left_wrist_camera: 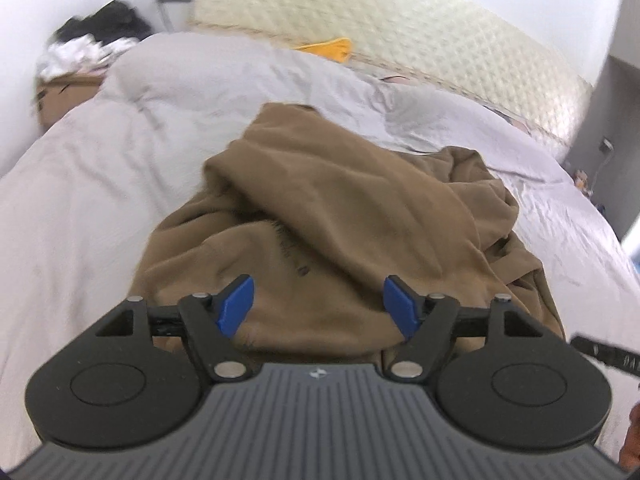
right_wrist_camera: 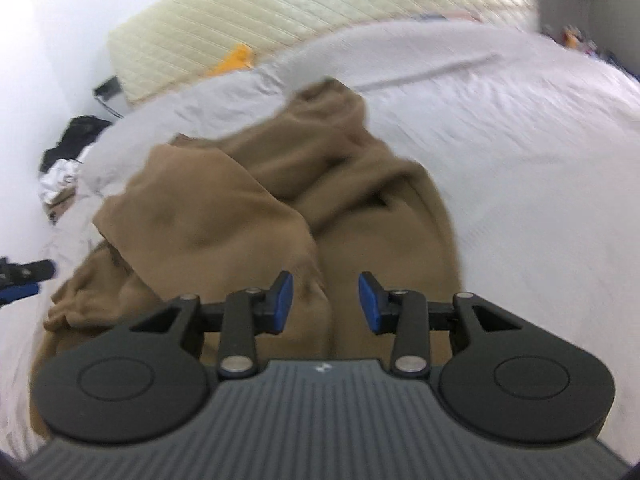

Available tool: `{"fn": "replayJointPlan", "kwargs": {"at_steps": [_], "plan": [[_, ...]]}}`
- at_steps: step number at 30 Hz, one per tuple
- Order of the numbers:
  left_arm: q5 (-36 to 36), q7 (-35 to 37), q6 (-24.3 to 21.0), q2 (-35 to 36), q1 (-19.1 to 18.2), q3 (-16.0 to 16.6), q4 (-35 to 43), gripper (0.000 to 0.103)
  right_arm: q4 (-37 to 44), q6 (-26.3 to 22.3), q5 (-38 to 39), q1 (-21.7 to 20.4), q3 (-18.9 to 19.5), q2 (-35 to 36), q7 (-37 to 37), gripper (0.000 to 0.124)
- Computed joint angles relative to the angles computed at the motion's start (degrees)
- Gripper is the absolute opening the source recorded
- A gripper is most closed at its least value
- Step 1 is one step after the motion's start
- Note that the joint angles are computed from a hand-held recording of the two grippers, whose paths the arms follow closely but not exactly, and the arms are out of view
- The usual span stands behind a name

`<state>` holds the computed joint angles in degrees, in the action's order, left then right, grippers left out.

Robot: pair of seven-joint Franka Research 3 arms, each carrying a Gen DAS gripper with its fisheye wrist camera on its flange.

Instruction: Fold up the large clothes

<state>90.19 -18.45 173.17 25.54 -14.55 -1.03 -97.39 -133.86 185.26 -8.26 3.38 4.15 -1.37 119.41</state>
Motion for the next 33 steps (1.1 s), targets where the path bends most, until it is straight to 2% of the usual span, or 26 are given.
{"fn": "replayJointPlan", "kwargs": {"at_steps": [2, 5, 7, 8, 10, 14, 17, 20, 23, 25, 28, 29, 31, 33], "plan": [[1.53, -3.9, -0.96, -2.89, 0.05, 0.16, -4.03, 0.078, -1.88, -4.14, 0.26, -0.76, 0.0, -2.4, 1.8, 0.04], [1.01, -6.41, -2.31, -6.66, 1.48, -0.9, -9.71, 0.079, -3.72, -8.67, 12.03, 2.5, -3.32, -4.46, -4.24, 0.041], [-1.25, -6.43, -3.07, -8.97, 2.71, -1.71, -13.19, 0.081, -4.2, -10.68, 17.48, 3.03, -4.24, -5.02, -5.62, 0.048], [-2.72, -6.59, -3.35, -10.07, 3.29, -2.02, -14.82, 0.083, -4.43, -11.44, 23.33, 4.68, -5.77, -5.2, -8.64, 0.055], [-4.39, -7.76, -2.89, -11.5, 4.34, -2.3, -16.94, 0.084, -4.37, -12.89, 30.43, 5.69, -6.79, -5.16, -11.71, 0.061], [-8.44, -9.21, -1.83, -13.42, 5.82, -2.52, -20.25, 0.085, -4.31, -14.29, 32.94, 3.75, -5.75, -4.55, -9.02, 0.082], [-8.83, -11.92, -2.79, -14.26, 5.97, -2.4, -21.33, 0.085, -3.49, -15.98, 35.53, 3.56, -5.85, -3.5, -9.37, 0.084], [-11.94, -11.58, -4.85, -14.12, 6.21, -2.94, -21.4, 0.085, -0.83, -20.15, 48.52, 4.81, -7.35, -1.52, -18.05, 0.084], [-16.69, -7.74, -3.61, -12.86, 6.72, -3.1, -21.01, 0.085, 0.44, -22.51, 59.3, 4.34, -7.09, -0.68, -25.27, 0.086], [-21.15, -4.02, -3.03, -11.77, 6.78, -3.16, -20.7, 0.085, 0.8, -23.12, 63.24, 4.07, -6.61, -0.61, -28.48, 0.087], [-28.24, 1.64, -1.42, -10.09, 6.91, -3.11, -20.42, 0.085, 1.94, -26.66, 75.03, 3.75, -6.58, -0.39, -38.29, 0.087], [-29.8, 2.73, -1.02, -9.42, 6.72, -2.87, -20.12, 0.085, 2.27, -28.1, 80.33, 3.62, -6.62, -0.31, -42.23, 0.087], [-30.96, 3.29, -0.87, -9.33, 5.48, -1.65, -20.2, 0.085, 2.79, -31.62, 86.93, 2.9, -6.9, -0.41, -47.16, 0.087], [-31.13, 2.96, -0.48, -9.24, 3.92, -0.07, -20.13, 0.085, 4.0, -33.16, 92.95, 2.56, -6.73, -0.17, -53.01, 0.088]]}}
